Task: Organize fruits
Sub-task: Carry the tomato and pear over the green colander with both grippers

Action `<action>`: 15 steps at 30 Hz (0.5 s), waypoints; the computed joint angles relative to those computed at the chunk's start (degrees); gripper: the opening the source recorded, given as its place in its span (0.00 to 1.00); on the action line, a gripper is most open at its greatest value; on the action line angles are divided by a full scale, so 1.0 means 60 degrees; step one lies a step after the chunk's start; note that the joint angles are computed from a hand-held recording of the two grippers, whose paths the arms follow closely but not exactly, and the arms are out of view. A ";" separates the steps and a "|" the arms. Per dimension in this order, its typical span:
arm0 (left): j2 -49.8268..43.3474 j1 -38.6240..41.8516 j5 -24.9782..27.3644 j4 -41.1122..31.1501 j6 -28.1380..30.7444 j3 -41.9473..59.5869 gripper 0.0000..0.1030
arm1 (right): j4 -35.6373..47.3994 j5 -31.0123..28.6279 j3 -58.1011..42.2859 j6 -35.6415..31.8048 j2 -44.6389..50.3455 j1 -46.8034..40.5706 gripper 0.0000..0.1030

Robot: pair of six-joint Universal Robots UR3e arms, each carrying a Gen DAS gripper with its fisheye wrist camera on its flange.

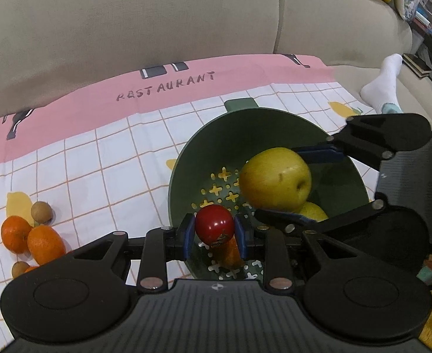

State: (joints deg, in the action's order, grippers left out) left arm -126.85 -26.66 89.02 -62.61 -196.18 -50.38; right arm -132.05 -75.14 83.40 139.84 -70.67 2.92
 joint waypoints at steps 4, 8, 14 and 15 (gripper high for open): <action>-0.0299 0.0033 -0.0112 -0.0194 0.0143 0.0463 0.31 | 0.0241 -0.0111 -0.0396 -0.0495 0.0328 0.0144 0.60; -0.0556 0.0092 -0.0252 -0.0324 0.0208 0.0763 0.31 | 0.0425 -0.0239 -0.0623 -0.1106 0.0517 0.0233 0.60; -0.0853 0.0156 -0.0456 -0.0440 0.0342 0.1100 0.31 | 0.0927 -0.0323 -0.1130 -0.1529 0.0911 0.0242 0.60; -0.0916 0.0167 -0.0504 -0.0495 0.0355 0.1200 0.31 | 0.0971 -0.0292 -0.1173 -0.1560 0.0946 0.0228 0.60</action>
